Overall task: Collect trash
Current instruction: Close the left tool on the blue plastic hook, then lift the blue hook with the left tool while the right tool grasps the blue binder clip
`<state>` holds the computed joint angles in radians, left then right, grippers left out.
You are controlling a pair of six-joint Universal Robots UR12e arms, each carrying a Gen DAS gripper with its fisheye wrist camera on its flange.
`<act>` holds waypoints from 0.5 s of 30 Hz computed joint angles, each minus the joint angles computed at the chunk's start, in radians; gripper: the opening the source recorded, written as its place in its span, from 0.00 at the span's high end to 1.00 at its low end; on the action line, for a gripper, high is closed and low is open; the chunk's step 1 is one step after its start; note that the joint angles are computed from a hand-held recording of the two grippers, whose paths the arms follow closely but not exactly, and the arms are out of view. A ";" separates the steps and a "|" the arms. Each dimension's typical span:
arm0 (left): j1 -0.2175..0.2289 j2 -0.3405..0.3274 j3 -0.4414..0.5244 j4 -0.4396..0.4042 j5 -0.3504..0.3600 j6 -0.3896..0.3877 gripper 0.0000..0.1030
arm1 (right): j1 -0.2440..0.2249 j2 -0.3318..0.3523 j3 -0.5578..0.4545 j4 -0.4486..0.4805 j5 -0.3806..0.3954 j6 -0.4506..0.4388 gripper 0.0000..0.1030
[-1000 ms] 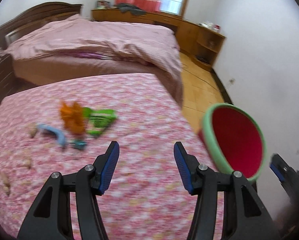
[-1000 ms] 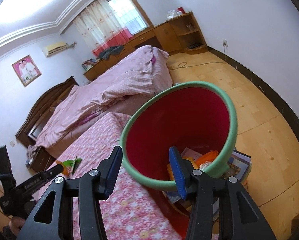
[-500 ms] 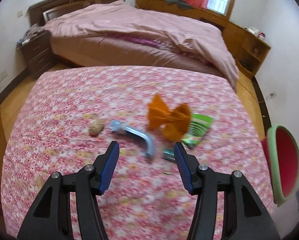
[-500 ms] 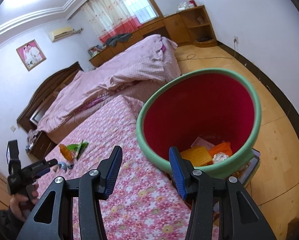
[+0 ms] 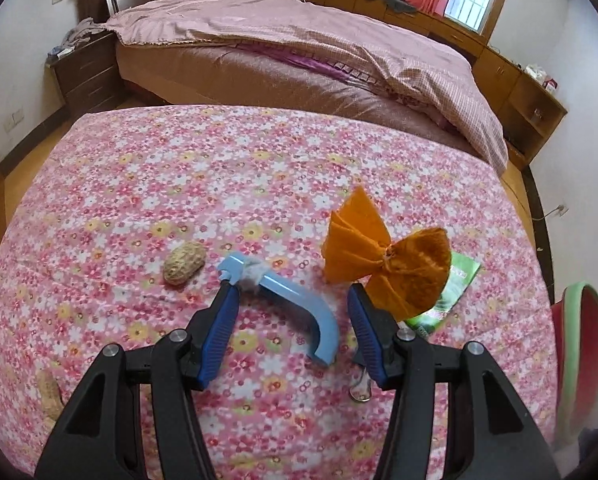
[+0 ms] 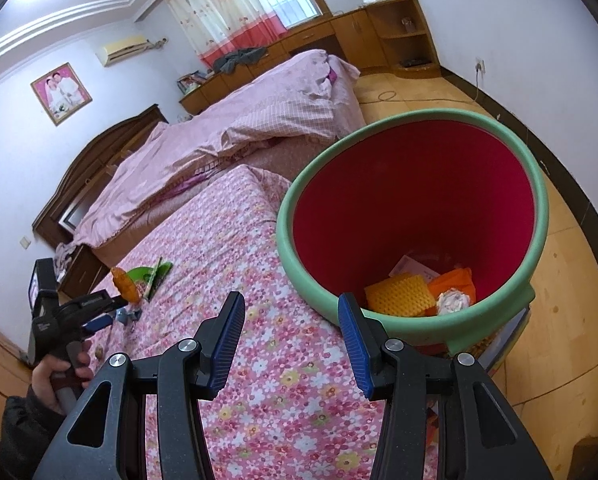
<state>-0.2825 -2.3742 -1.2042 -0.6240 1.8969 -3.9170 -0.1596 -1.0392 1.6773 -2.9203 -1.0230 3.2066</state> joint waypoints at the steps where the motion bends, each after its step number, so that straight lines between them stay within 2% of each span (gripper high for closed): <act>1: -0.001 -0.001 -0.002 0.007 -0.001 0.010 0.45 | 0.001 0.000 -0.001 0.004 0.000 -0.003 0.52; 2: -0.002 -0.001 -0.006 0.017 0.002 0.016 0.45 | 0.001 0.000 -0.002 0.006 0.000 -0.005 0.52; 4: -0.005 -0.002 -0.013 0.040 0.010 0.032 0.60 | 0.002 0.000 -0.005 0.009 -0.004 -0.005 0.52; 8: -0.005 0.011 -0.047 0.069 0.007 0.055 0.77 | 0.006 -0.001 -0.010 0.021 -0.004 -0.001 0.52; 9: -0.004 0.015 -0.056 0.076 0.002 0.061 0.84 | 0.007 -0.002 -0.011 0.025 -0.003 -0.003 0.52; 15: 0.003 0.070 -0.169 0.218 -0.042 0.109 0.84 | 0.020 -0.005 -0.021 0.047 -0.001 -0.015 0.52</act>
